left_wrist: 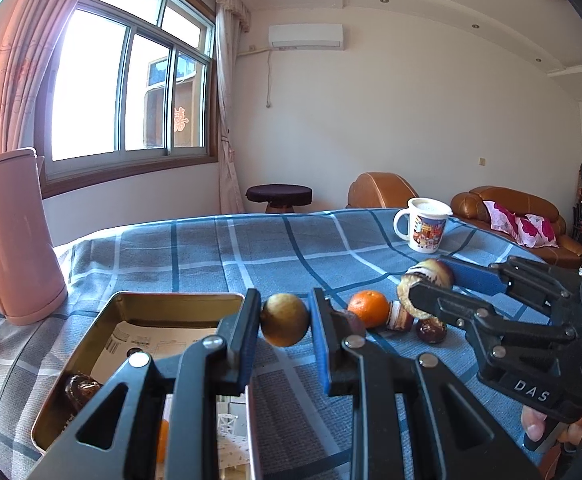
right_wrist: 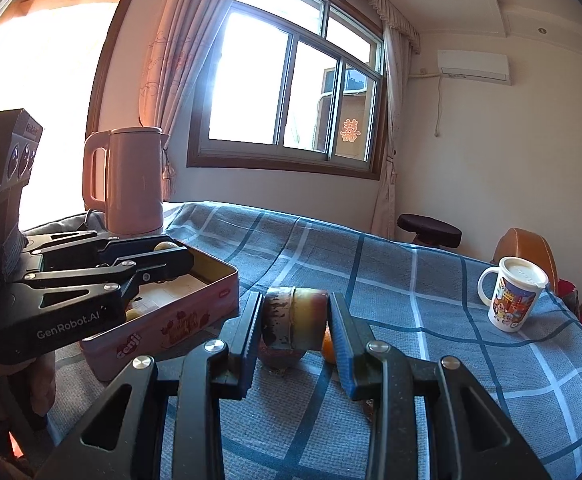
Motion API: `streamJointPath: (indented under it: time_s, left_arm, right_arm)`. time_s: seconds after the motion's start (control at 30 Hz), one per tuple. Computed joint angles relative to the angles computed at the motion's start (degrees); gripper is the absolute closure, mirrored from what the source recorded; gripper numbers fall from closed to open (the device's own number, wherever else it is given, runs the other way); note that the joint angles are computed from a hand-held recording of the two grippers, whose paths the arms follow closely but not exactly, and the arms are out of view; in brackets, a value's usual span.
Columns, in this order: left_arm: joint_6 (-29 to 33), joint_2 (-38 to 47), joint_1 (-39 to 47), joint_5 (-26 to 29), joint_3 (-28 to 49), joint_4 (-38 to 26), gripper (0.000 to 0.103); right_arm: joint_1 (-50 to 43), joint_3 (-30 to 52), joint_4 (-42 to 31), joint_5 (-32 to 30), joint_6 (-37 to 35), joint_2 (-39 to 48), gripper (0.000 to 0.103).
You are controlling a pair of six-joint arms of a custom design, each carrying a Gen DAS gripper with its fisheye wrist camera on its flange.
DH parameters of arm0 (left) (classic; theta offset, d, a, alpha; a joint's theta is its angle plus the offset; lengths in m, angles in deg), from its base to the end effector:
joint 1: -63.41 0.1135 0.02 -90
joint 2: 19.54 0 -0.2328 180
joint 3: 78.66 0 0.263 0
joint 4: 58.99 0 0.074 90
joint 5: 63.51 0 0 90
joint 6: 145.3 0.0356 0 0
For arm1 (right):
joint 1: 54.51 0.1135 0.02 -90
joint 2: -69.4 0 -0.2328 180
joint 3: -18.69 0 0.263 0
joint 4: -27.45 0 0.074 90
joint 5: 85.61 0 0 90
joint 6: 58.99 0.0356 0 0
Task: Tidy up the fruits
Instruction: 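Carry the small fruit toward the tin with the left tool while the right tool carries the roll, then lower the small fruit into the tin and open the left tool while the right tool releases the roll there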
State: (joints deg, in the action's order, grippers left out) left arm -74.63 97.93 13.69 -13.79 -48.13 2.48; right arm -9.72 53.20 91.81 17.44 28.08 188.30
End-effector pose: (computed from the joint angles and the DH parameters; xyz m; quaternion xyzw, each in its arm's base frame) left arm 0.1680 -0.1627 0.0139 0.0307 0.8143 -0.0442 0.5779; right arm 0.1904 0.1777 0.0183 -0.2697 0.7708 0.1165 0.5653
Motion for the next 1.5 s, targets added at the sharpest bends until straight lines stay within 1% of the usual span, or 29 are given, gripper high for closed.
streamJointPath:
  time_s: [0.33,0.5,0.67,0.8,0.93,1.03,1.27,1.5]
  left_arm:
    - [-2.2,-1.6,6.8,4.4,-3.2,-0.8,0.077]
    - [-2.3,-2.9,10.8,6.4,-4.8,-1.5,0.077]
    - [-2.6,-3.1,15.9,9.6,-6.5,-0.7,0.077]
    - [-2.8,-3.3,20.0,12.3,-7.2,-1.4,0.077]
    - [-2.8,-2.8,22.6,14.2,-7.6,-1.3,0.077]
    - [-2.6,-2.9,23.9,15.1,-7.3,-2.5,0.077]
    - [-1.9,-3.7,26.0,17.3,-6.7,-4.7,0.077]
    - [-1.5,-4.2,27.4,18.4,-6.0,-6.7,0.077]
  right_arm:
    - [1.6,6.7,-10.7,-2.7,-1.0,-2.6,0.068]
    - [3.3,10.4,-15.7,-2.8,-1.7,-2.9,0.068]
    - [4.1,14.3,-19.5,-4.2,-1.7,-1.5,0.068]
    - [4.4,17.5,-22.6,-5.8,-0.9,-0.3,0.068]
    - [4.8,20.9,-25.5,-7.0,-0.2,1.5,0.068]
    - [5.5,24.1,-27.8,-7.2,0.1,3.3,0.068]
    - [7.5,29.7,-31.3,-7.0,0.1,6.9,0.068]
    - [7.5,32.3,-32.7,-7.1,1.2,9.0,0.068]
